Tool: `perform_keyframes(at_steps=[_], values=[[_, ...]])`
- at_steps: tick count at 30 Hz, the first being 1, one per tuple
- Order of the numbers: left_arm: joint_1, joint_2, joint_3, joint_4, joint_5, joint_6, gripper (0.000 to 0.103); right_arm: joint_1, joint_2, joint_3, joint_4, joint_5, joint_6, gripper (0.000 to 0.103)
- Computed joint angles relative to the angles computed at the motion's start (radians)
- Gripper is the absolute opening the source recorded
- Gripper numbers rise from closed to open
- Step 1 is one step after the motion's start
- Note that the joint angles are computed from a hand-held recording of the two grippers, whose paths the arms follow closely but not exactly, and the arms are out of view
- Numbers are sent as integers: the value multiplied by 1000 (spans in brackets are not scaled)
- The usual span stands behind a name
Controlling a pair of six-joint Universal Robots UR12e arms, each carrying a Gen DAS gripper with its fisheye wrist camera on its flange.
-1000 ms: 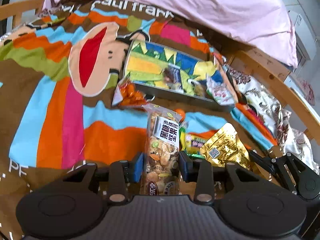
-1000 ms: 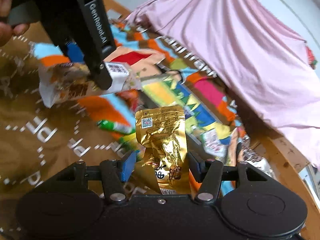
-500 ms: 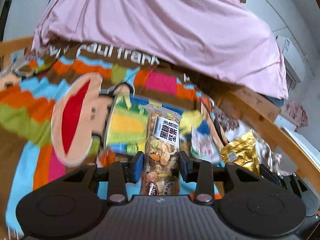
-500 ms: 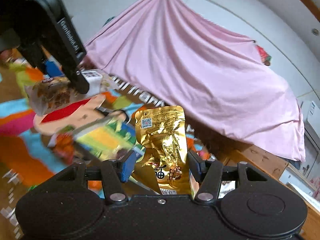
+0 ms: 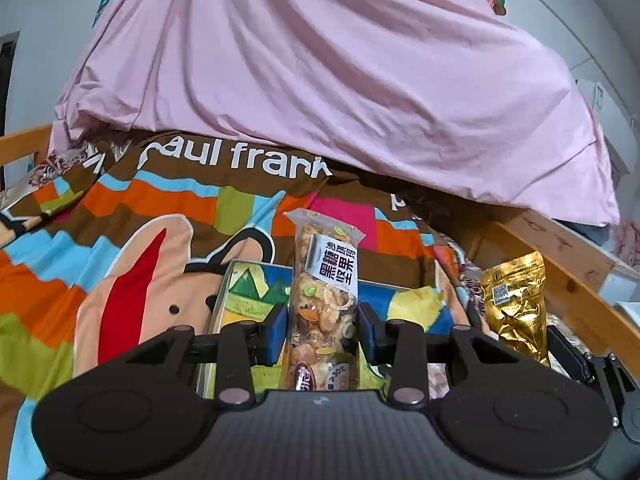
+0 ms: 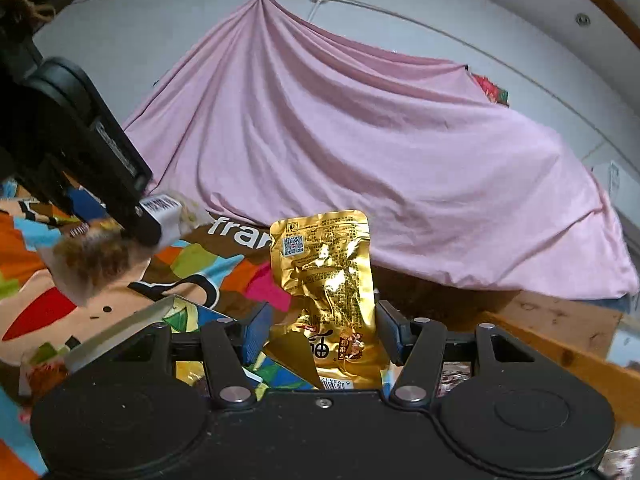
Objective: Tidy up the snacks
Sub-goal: 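Lift and carry the gold bag and nut bar over the tin tray, then lower both snacks into the tin tray and open both grippers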
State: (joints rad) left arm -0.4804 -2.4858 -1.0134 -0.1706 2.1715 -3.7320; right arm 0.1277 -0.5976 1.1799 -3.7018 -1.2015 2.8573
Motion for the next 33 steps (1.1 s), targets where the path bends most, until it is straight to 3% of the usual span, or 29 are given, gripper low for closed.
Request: perform_keyframes(at_steps=[7, 17, 27, 33], values=[[22, -60, 92, -67, -10, -5, 41, 13, 65, -96, 54, 36, 42, 59], [44, -134, 190, -190, -18, -100, 41, 18, 107, -174, 210, 26, 96, 59], [51, -175, 258, -311, -30, -117, 41, 25, 103, -192, 410, 34, 47, 59], [54, -186, 280, -374, -43, -132, 41, 30, 96, -182, 476, 34, 17, 59]])
